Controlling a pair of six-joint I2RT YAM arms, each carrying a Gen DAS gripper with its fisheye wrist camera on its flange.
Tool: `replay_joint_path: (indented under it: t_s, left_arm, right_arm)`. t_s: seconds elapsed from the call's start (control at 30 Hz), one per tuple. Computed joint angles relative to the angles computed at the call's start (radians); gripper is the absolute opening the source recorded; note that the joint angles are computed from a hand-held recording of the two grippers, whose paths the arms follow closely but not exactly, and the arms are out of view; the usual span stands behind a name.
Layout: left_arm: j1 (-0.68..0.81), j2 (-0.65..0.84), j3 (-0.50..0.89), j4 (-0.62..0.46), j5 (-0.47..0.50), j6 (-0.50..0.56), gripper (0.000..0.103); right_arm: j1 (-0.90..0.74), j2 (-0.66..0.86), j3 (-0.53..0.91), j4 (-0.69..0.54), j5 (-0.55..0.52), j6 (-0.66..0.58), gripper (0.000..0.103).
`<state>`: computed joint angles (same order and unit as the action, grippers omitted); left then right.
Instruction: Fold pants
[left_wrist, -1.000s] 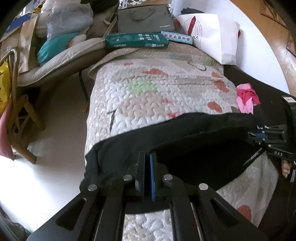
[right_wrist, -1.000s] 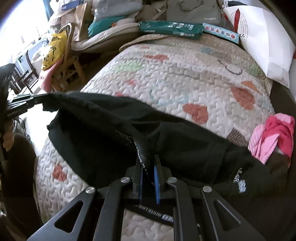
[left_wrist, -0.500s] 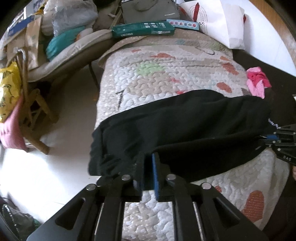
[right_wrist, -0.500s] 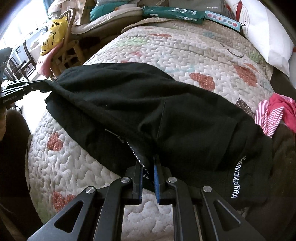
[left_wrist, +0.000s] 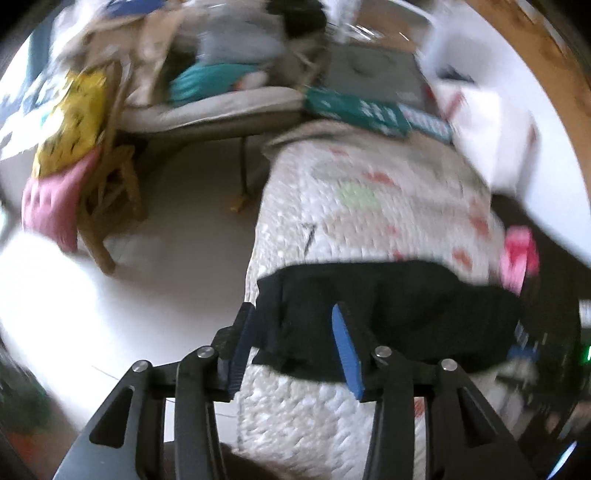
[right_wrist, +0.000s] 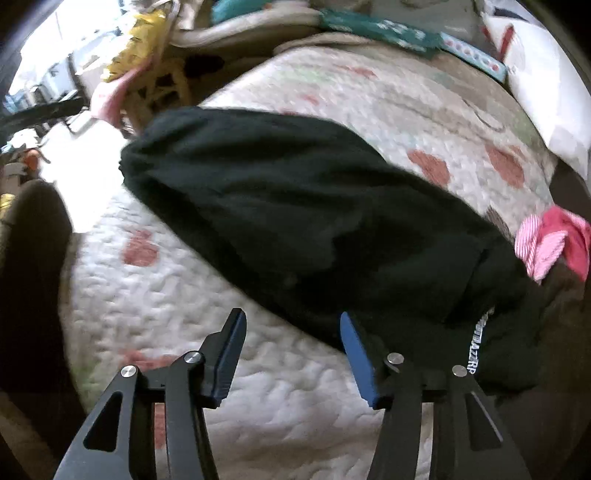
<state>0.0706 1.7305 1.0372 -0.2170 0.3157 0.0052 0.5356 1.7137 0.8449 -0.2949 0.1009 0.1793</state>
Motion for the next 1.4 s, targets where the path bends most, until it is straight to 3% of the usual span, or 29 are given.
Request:
replay_joint_path:
  t_s: [0.17,0.23,0.27,0.4,0.47,0.5,0.57,0.63,0.73,0.8,0.9,1.0,1.13,1.2,1.27,1.3,1.33,1.4]
  left_arm:
    - [-0.044,0.184,0.159,-0.034,-0.050,-0.206,0.046]
    - [-0.066,0.272,0.217,-0.050,-0.068,-0.278,0.046]
    - [-0.073,0.303,0.235,-0.051,-0.071,-0.295,0.046]
    - [-0.114,0.362,0.227,-0.016,-0.161,-0.268,0.046]
    - [-0.148,0.400,0.238,-0.030,-0.290,-0.207,0.046]
    - [-0.163,0.428,0.261,-0.056,-0.380,-0.194,0.046]
    - [-0.157,0.480,0.315,-0.107,-0.409,-0.216,0.048]
    - [-0.162,0.530,0.370,-0.152,-0.461,-0.233,0.056]
    - [-0.177,0.525,0.357,-0.128,-0.516,-0.241,0.058]
    - [-0.173,0.481,0.305,-0.075,-0.513,-0.248,0.058]
    - [-0.149,0.371,0.194,0.019,-0.519,-0.308,0.057]
    - [-0.149,0.310,0.171,0.037,-0.538,-0.375,0.057]
    - [-0.181,0.413,0.348,-0.089,-0.396,-0.403,0.057]
    - [-0.201,0.507,0.446,-0.150,-0.345,-0.400,0.057]
    - [-0.228,0.566,0.493,-0.183,-0.360,-0.393,0.057]
    - [-0.231,0.581,0.497,-0.184,-0.360,-0.387,0.058]
    - [-0.229,0.579,0.472,-0.150,-0.356,-0.380,0.060]
    - [-0.221,0.572,0.444,-0.111,-0.362,-0.363,0.068]
  right_arm:
    - [0.013,0.002,0.104,0.018,-0.014,0.048,0.058]
    - [0.022,0.077,0.184,0.051,-0.025,0.086,0.052]
    - [0.024,0.112,0.216,0.061,-0.035,0.096,0.045]
    - [0.064,0.315,0.377,0.061,-0.077,0.140,0.038]
    - [0.089,0.375,0.404,0.052,-0.087,0.138,0.038]
    - [0.101,0.394,0.403,0.049,-0.086,0.137,0.038]
    - [0.116,0.420,0.381,0.042,-0.087,0.140,0.038]
    - [0.137,0.381,0.283,0.123,-0.061,0.139,0.038]
    - [0.146,0.337,0.230,0.096,-0.057,0.129,0.038]
    - [0.143,0.303,0.202,0.072,-0.069,0.121,0.038]
    - [0.104,0.185,0.114,0.131,-0.095,0.120,0.038]
    - [0.031,0.120,0.121,0.142,-0.073,0.123,0.038]
    - [-0.084,0.233,0.279,0.149,-0.127,0.143,0.038]
    - [-0.154,0.323,0.364,0.170,-0.243,0.205,0.038]
    - [-0.215,0.436,0.454,0.193,-0.386,0.295,0.038]
    - [-0.228,0.476,0.486,0.188,-0.405,0.317,0.038]
    - [-0.242,0.512,0.525,0.154,-0.383,0.314,0.038]
    - [-0.257,0.552,0.605,0.007,-0.178,0.280,0.036]
